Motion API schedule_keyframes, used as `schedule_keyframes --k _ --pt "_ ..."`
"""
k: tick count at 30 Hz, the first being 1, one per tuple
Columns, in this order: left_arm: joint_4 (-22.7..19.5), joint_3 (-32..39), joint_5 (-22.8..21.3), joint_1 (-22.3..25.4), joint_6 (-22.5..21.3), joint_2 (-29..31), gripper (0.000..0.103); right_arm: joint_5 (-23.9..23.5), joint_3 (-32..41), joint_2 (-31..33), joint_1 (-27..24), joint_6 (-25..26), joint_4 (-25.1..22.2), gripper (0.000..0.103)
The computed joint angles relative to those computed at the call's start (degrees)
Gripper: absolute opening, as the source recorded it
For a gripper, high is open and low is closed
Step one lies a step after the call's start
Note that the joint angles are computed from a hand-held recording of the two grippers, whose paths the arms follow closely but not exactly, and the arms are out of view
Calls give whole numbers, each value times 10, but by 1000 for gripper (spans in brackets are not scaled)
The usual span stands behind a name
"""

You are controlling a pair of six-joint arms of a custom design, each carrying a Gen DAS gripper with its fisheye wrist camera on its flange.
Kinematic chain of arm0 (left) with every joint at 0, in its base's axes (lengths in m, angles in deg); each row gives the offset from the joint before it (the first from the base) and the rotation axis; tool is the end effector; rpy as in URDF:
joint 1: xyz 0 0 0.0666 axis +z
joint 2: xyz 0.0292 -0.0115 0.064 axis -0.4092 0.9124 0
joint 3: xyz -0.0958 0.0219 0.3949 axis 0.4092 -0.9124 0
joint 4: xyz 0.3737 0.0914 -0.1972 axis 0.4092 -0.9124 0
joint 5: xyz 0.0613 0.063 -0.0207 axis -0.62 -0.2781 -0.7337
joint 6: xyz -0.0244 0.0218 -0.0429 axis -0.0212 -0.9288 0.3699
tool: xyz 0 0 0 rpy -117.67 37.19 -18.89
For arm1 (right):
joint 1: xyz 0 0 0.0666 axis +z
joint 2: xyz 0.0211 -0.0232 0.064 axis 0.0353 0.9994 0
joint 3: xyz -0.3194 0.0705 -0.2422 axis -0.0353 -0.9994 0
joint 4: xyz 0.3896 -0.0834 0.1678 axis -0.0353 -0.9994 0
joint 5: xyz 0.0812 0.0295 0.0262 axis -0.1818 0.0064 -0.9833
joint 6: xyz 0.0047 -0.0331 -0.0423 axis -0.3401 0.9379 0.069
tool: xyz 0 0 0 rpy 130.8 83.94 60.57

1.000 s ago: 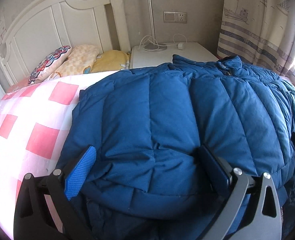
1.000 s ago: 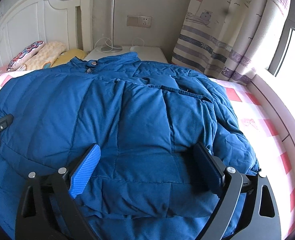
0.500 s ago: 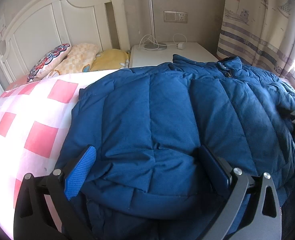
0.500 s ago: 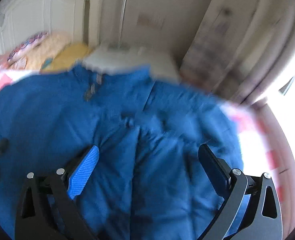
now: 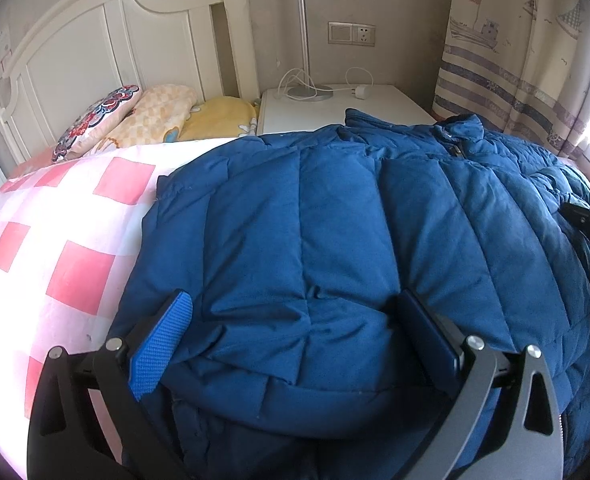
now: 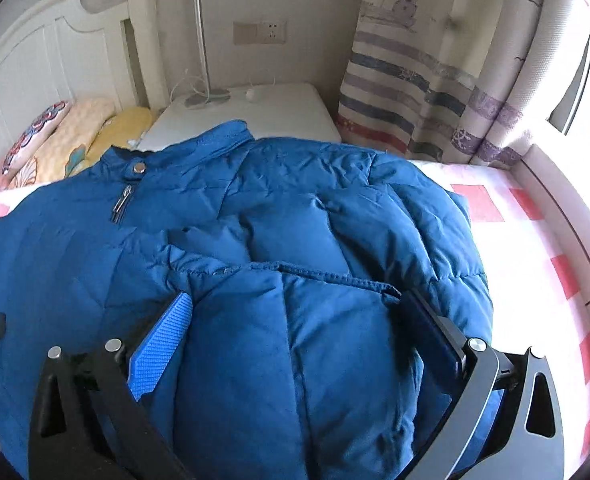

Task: Fold large clothes
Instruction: 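Smooth the folded blue jacket with both tools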

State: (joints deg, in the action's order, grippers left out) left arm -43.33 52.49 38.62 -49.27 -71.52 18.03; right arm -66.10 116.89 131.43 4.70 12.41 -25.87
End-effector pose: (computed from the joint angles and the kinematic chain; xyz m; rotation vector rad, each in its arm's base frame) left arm 0.5115 -0.2278 0.4972 0.0618 2.4109 0.0734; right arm 0.5435 0.0239 0.5109 -0.0044 2.4585 0.0003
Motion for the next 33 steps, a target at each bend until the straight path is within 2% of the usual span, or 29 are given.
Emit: schedule_keyframes --k 1,3,8,11,15,20,22,29,33 --pt "0 0 0 0 0 0 101 7 -1 -5 1 -7 -3 99" --pt "0 1 0 -1 1 1 101 7 -34 -45 4 -13 29 99" --pt "0 0 0 0 0 0 101 -12 -90 -95 18 33 30 99" --pt "1 0 1 0 -1 0 101 -2 -125 -106 23 49 59 99" --pt "0 0 1 0 0 0 101 8 -110 -105 26 41 29 99" --pt "1 0 2 1 -1 0 101 14 -156 -155 29 40 51 99" --pt "1 0 2 1 -1 0 101 15 -173 -162 31 57 58 99" --pt "2 -1 3 1 0 0 101 40 -179 -160 41 65 68 99" --pt "0 1 0 0 1 0 101 38 -181 -160 41 63 68 99"
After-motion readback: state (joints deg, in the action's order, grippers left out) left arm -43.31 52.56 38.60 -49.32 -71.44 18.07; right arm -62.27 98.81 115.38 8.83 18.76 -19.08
